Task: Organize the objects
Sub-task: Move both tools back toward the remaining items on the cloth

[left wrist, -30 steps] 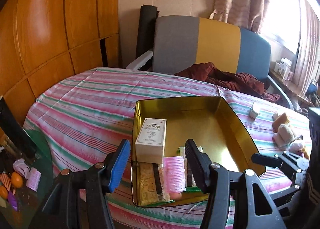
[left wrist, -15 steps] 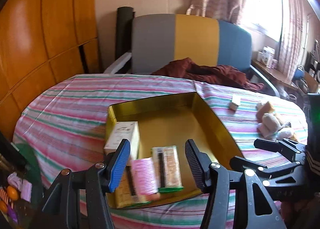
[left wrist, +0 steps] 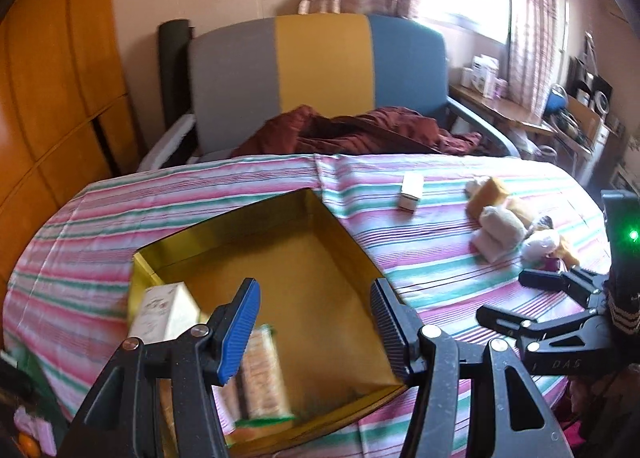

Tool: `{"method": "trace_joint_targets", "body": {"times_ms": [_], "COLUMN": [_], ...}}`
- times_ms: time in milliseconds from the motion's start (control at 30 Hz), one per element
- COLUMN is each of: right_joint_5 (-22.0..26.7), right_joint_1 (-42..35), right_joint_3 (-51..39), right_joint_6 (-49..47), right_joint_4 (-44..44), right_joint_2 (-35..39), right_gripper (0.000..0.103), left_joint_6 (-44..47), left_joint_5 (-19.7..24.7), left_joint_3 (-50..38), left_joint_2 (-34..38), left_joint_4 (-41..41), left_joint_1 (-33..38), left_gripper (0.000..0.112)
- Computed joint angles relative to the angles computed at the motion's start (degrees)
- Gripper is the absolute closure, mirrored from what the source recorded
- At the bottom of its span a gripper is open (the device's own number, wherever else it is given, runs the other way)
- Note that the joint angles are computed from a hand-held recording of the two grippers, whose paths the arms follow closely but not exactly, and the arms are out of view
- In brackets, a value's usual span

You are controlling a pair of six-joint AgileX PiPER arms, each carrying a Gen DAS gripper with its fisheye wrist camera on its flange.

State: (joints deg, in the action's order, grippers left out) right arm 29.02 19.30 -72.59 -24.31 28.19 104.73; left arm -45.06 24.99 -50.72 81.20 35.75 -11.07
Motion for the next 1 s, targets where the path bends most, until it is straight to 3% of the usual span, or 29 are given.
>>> {"method": "trace_joint_targets", "body": {"times_ms": [133, 400, 600, 733, 1000], "right_joint_5": [1.27, 3.0, 4.39, 5.01, 7.61], "right_joint_1": [-4.24, -12.25, -16.69, -18.54, -20.05], "right_joint_3": [-2.2, -10.95, -15.95, -15.64, -16.97], "right_joint_6": [0.66, 2.35, -2.39, -8.57, -10.85], "right_joint_4": [-2.69, -6.99, -2.02, 4.89, 8.1], "right_joint_2": [0.37, 4.99, 9.96, 11.05, 12.98], "right_gripper": [0.011, 0.01, 0.01, 0.01, 0.01], "left_joint_6": [14.7, 24.71, 31.93, 32.69, 38.86], "left_joint_5": [-0.64, 4.07, 7.58, 11.89, 23.22], "left_joint_3": [-6.87, -21.13, -31.73, -41.9, -69.03], "left_joint_2": [5.9, 18.41, 26.58, 33.86, 52.34], "left_joint_4": [-14.15, -25.59, -32.46, -31.95, -35.39], "left_joint_1": [0.82, 0.82, 0.53, -0.32, 0.28], "left_gripper": [0.054, 0.054, 0.054, 0.054, 0.054]}}
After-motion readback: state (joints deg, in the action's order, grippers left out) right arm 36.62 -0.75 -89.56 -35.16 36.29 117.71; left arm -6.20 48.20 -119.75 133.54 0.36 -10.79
